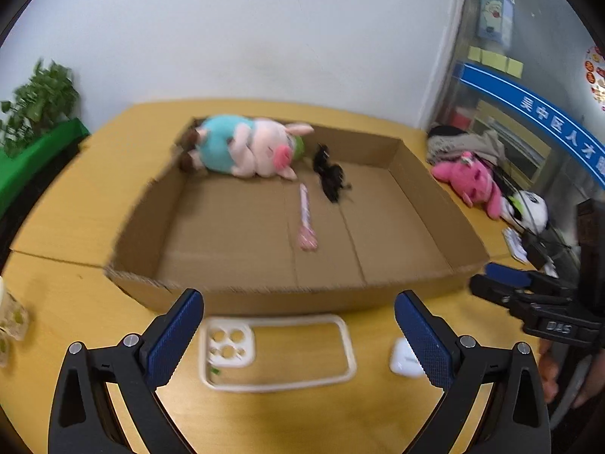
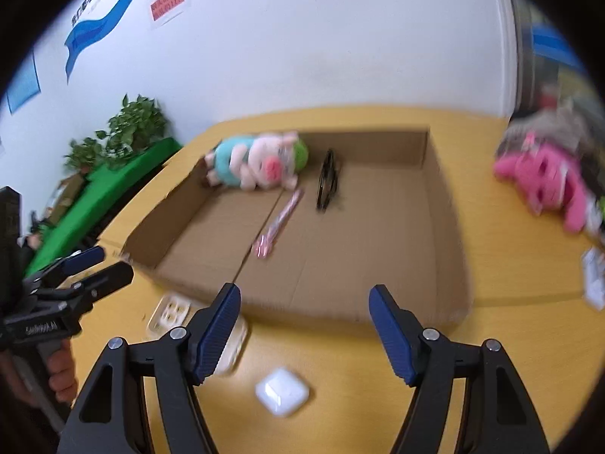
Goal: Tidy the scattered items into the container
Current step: 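Move the left tool to the white earbud case and close on it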
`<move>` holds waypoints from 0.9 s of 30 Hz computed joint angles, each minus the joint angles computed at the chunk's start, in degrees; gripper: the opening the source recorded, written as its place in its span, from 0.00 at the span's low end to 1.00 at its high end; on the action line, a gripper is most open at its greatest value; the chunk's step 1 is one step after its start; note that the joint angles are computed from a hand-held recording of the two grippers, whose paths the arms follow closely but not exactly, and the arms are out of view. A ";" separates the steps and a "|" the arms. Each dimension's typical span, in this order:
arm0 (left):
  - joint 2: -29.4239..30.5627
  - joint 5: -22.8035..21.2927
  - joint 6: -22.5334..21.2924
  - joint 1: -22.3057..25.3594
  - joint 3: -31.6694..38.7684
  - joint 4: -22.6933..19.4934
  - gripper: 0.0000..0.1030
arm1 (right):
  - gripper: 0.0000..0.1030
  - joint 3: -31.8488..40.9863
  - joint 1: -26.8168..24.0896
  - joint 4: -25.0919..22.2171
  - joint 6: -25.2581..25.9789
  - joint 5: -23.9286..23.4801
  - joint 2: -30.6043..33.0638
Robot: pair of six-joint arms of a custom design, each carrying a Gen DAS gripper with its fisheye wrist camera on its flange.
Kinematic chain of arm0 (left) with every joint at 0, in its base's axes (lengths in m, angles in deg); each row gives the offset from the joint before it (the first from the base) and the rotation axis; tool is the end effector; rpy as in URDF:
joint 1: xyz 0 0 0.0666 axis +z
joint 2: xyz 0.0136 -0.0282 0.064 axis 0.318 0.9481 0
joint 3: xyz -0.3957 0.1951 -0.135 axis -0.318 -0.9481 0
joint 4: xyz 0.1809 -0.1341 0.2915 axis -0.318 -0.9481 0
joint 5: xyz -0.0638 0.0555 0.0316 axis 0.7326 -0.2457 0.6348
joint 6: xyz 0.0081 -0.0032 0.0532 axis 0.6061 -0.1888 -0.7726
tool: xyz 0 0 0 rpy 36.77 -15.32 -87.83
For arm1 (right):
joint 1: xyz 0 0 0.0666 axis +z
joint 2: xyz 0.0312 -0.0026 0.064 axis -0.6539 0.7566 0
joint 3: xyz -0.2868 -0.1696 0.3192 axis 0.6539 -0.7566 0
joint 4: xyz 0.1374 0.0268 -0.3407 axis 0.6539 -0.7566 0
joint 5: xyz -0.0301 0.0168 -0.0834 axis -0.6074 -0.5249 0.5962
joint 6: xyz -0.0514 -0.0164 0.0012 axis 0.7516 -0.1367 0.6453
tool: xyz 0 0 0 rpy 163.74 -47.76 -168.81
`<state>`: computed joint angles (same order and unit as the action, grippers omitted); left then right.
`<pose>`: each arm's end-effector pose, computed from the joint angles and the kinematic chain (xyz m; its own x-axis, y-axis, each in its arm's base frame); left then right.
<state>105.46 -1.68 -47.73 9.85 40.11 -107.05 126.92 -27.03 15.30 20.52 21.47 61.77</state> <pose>0.4375 -0.0669 0.4400 -0.6858 -0.1862 -0.7035 -0.0600 0.9779 -0.2003 0.5641 0.1478 0.4592 -0.7263 -0.1106 -0.6784 -0.3563 0.9046 0.2339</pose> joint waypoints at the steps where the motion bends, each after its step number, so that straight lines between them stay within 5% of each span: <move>1: 0.36 2.07 -0.06 0.06 -0.21 -0.28 1.00 | 0.68 -0.78 -0.56 -0.85 0.30 -1.21 0.23; 10: 6.23 16.19 -1.37 -1.80 1.89 -3.67 0.99 | 0.68 -5.89 2.52 -3.02 9.92 -2.82 2.02; 17: 11.92 24.52 -7.85 -2.93 6.21 -9.75 0.95 | 0.64 -6.18 3.76 -1.21 10.19 -2.45 3.54; 20: 13.76 26.65 -9.91 -3.36 7.78 -12.13 0.86 | 0.50 -6.68 3.74 -0.51 10.73 -3.23 3.16; 24: 16.35 29.53 -13.25 -4.47 10.31 -16.78 0.74 | 0.49 -7.99 3.64 0.39 11.45 -3.67 2.31; 27: 16.87 29.32 -13.74 -4.78 10.82 -18.03 0.56 | 0.49 -9.15 3.83 1.19 12.17 -3.77 1.55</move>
